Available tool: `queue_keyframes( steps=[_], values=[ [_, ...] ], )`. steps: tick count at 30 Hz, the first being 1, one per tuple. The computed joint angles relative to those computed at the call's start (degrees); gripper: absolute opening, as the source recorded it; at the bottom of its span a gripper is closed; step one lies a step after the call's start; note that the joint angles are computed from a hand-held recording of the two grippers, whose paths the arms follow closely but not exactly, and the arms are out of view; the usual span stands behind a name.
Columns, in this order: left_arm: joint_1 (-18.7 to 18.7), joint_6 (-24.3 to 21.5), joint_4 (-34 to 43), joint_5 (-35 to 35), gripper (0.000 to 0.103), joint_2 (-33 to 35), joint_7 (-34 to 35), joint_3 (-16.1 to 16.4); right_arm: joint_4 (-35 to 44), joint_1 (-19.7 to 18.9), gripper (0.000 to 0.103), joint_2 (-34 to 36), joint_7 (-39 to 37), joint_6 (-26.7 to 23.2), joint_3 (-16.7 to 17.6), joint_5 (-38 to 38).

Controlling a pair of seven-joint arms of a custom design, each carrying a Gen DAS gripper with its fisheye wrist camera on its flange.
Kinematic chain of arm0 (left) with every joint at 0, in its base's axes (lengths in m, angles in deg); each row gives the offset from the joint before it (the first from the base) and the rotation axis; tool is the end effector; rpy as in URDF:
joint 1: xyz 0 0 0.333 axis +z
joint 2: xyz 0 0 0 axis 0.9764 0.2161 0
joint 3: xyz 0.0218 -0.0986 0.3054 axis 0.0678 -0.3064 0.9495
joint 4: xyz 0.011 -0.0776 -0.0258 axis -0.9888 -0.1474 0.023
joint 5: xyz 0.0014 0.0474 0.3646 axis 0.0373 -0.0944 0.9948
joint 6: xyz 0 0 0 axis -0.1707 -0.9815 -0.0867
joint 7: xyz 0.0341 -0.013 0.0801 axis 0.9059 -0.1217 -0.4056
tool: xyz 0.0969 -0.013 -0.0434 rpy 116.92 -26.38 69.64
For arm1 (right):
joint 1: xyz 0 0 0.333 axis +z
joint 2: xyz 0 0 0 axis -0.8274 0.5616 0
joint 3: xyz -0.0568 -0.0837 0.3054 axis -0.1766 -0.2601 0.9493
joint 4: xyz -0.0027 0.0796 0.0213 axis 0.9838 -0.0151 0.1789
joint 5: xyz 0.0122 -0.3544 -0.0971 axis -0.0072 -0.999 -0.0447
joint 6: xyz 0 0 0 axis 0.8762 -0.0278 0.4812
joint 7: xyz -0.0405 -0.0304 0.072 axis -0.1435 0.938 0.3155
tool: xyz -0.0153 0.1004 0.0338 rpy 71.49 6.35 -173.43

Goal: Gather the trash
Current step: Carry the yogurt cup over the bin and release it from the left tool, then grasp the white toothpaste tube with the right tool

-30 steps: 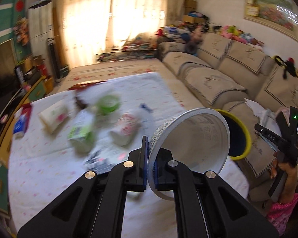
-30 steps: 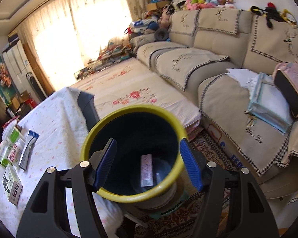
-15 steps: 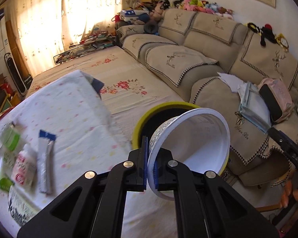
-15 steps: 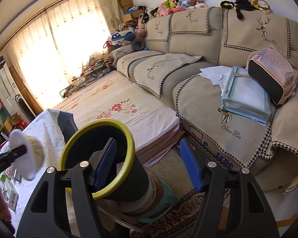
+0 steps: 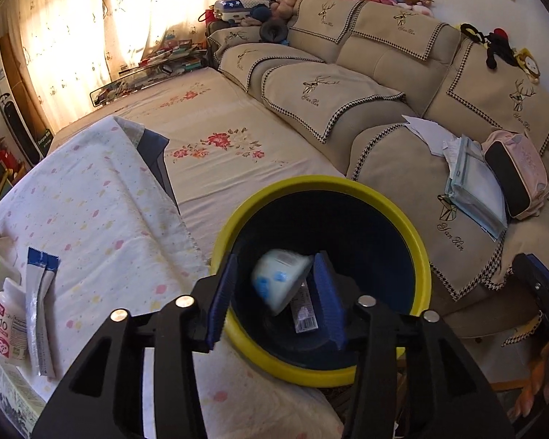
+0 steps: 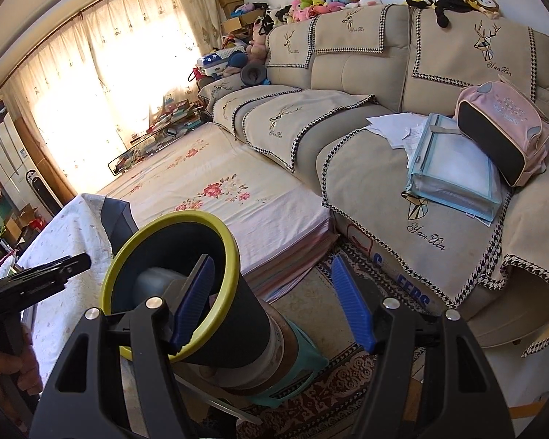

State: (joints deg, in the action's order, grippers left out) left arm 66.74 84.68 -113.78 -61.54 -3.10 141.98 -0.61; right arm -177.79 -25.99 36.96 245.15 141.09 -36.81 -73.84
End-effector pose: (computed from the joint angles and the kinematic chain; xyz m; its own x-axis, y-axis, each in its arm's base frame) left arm 0.6319 -0.1764 0.5049 -0.1495 -0.9887 0.0138 -0.7826 0.1098 -0.6127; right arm 0.5669 0.3424 0.4676 -0.1297 -0.9541 -0.2700 -0.6170 0.2908 -0.7313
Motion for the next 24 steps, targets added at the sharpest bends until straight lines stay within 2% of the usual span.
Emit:
queue_keyframes(
  steps=[1, 7, 9, 11, 14, 16, 20, 24],
  values=[
    [0.5, 0.2, -1.1, -1.0, 0.053, -1.0, 1.0, -0.4, 0.0, -0.1, 0.064, 0.0, -0.2, 0.1, 0.1, 0.1],
    [3.4, 4.9, -10.4, -8.5, 0.054, -9.4, 6.3, -2.4, 1.3, 0.4, 0.064, 1.0, -2.5, 0.4, 0.5, 1.3],
    [4.5, 7.3, -15.1, -11.8, 0.057, -13.6, 8.0, -2.7, 1.9, 0.8, 0.064, 1.5, -3.3, 0.3, 0.5, 1.7],
    [5.6, 10.0, -20.1, -12.5, 0.065, -18.0, 7.7, -2.6, 2.8, 1.2, 0.065, 2.1, -4.2, 0.1, 0.6, 2.3],
    [9.5, 14.2, -28.1, -8.7, 0.073, -25.6, 3.2, -3.4, 5.1, 1.7, 0.065, 3.8, -7.2, 0.0, 1.2, 4.4],
    [12.1, 15.7, -32.3, -8.7, 0.077, -29.9, 2.2, -3.7, 7.3, 2.2, 0.065, 5.4, -10.4, -0.2, 1.8, 6.4],
    [15.1, 17.7, -39.1, -12.4, 0.080, -36.9, 4.8, -1.7, 12.8, 3.8, 0.065, 9.2, -17.9, -0.5, 3.0, 11.1],
    [22.3, 20.0, -42.9, -12.6, 0.082, -40.3, 5.7, -3.0, 20.6, 5.9, 0.065, 13.9, -26.3, -1.9, 4.4, 16.3]
  ],
)
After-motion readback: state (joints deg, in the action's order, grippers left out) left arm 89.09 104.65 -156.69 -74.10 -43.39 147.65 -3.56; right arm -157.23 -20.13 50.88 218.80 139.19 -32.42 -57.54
